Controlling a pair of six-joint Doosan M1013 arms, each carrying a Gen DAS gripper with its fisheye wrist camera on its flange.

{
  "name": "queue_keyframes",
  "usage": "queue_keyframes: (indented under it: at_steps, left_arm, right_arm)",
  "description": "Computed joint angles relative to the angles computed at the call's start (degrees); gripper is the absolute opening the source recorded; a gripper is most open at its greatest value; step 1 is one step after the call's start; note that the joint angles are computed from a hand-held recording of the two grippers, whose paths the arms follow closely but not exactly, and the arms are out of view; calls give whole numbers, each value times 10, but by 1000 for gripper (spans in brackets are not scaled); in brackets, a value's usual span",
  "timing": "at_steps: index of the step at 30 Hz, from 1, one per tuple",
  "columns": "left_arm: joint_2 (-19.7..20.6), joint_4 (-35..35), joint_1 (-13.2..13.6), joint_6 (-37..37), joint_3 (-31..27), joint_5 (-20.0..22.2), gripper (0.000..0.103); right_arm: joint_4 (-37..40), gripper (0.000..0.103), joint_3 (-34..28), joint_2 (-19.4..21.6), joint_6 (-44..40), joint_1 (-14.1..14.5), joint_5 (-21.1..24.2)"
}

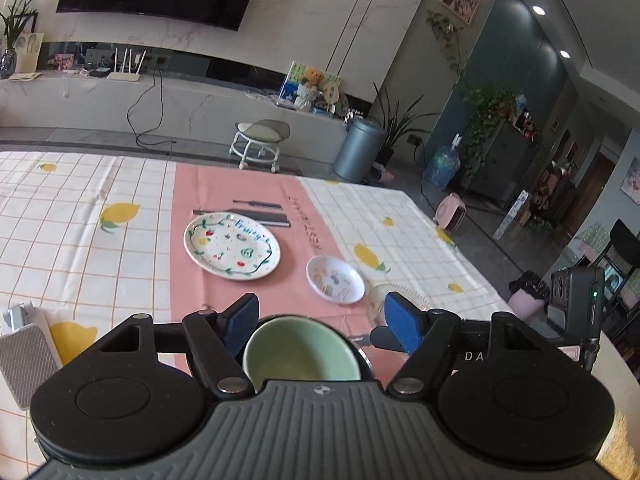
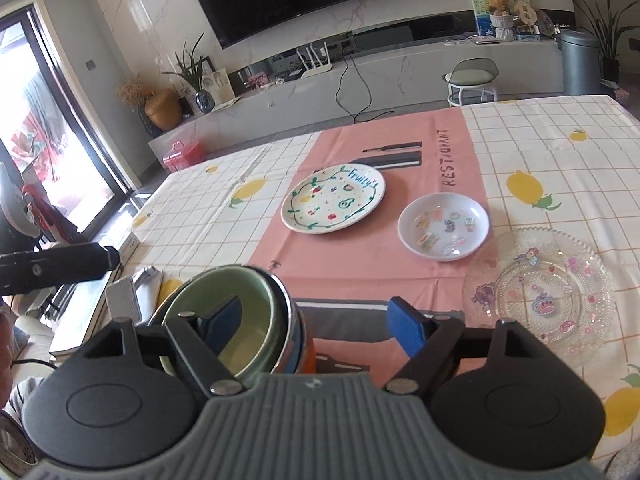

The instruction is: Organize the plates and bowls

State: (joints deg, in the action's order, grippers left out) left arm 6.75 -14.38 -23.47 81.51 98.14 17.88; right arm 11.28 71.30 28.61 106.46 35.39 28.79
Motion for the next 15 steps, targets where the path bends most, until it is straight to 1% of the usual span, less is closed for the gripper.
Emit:
queue_keyframes:
  at_steps: [2, 3, 5, 7, 10, 12, 15]
  left_arm:
    - [3, 27, -9, -35, -11, -4, 84]
    - [5, 18, -11, -29, -17, -4, 84]
    - [13, 2, -17, -14, -33, 10, 83]
    - [23, 31, -26, -39, -54, 32, 83]
    - [45, 109, -44, -111, -92, 83, 82]
    - [65, 139, -56, -146, -128, 143, 80]
    - [94, 155, -70, -159, -168, 195, 78]
  right_arm:
    - [-18, 78, 9, -8, 30, -5, -8]
    - [-21, 77, 16, -14, 39, -8, -15]
    - [-25, 77, 28, -23, 50, -14, -26]
    - [-50, 76, 41, -33, 87, -22, -40]
    - [-121, 76, 49, -40, 169, -32, -32]
    - [-115, 76, 52, -42, 185, -43, -19]
    - [-109, 75, 67, -47, 223, -60, -14]
